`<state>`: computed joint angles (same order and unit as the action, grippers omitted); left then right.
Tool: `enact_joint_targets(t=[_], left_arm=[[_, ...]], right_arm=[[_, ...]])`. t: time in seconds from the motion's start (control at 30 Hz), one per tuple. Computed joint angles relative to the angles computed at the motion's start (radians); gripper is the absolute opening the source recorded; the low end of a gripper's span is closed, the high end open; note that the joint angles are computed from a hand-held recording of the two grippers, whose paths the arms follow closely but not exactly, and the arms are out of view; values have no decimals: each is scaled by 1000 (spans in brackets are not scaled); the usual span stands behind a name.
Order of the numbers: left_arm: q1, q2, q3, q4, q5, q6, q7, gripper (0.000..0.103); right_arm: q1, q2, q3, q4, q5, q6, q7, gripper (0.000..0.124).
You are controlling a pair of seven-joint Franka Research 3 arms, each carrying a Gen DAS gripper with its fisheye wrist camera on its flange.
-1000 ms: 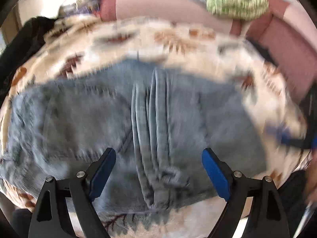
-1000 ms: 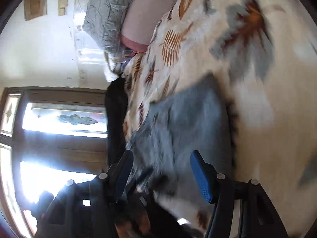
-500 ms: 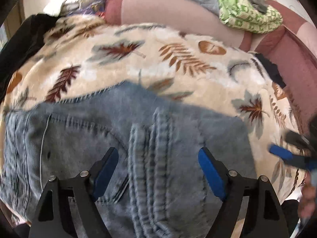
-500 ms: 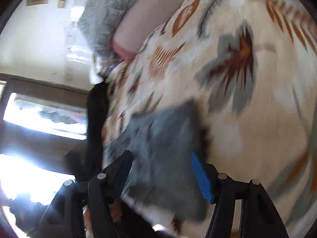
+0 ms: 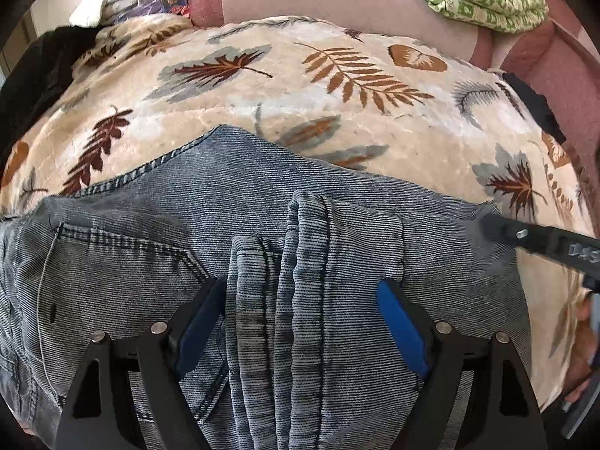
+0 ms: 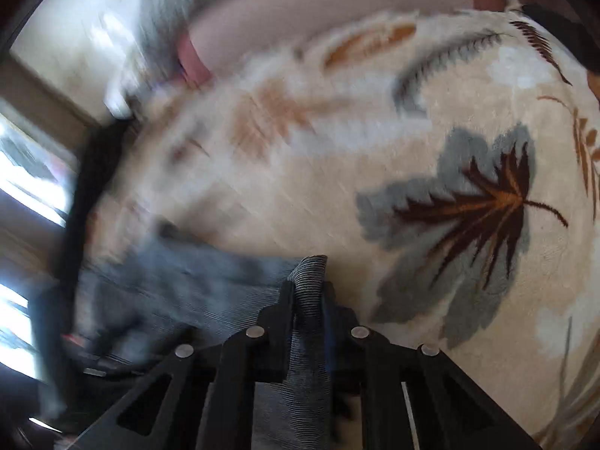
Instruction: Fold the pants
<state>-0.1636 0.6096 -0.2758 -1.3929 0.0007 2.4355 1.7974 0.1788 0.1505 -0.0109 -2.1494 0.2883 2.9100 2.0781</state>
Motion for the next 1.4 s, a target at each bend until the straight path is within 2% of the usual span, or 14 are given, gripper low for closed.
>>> enact_joint_targets(t=[0.07,0.13,0.27,0.37,0.43,0.57,0.67,0.77,0.83,0.97,1.1,1.23,1.33,1.4], left_arm=[[11,-8,-9,-11,-13,11,12,84],[36,-34,-25,-40,-47,21,32,84],[87,-142,-50,-190,-108,133,92,84],[114,-201,-61,-266,-165,147,132,84],[120,-225,-60,-308,-194,156,154,84],[78,-221,-15,-330,-131,112,124,84],[98,-266,-35,-384,-167,163,161,84],[112,-306,-52,-439,-229,229,230,84],[65,-269,-4,-411,-133,165,175,86],[90,-284,-25,-450,-170,216,207,87],[94,-284,-29,-445,-180,217,213,87],[98,-289,-35,-461,-200,232,230,87],[100,-287,-35,-463,-205,236,235,87],[101,-285,-35,-464,-206,239,238,87]], right_arm=[[-43,-56,61,-66,166,65,-92,29],[-4,-167,39,-175,65,123,-12,31],[5,-325,97,-314,-5,112,79,31],[-60,-337,198,-348,-146,61,253,39],[-14,-310,168,-358,-107,57,248,39],[0,-294,152,-377,-148,90,306,17],[-81,-335,219,-361,-353,8,445,16],[-24,-317,165,-364,-297,-3,390,18],[-3,-336,145,-367,-261,-18,366,19],[-53,-392,166,-349,-339,2,415,20],[-84,-312,165,-251,-379,0,389,22],[-33,-148,123,-113,-382,-165,323,22],[6,-175,93,-121,-530,-167,446,22],[7,-227,93,-170,-601,-104,538,22]])
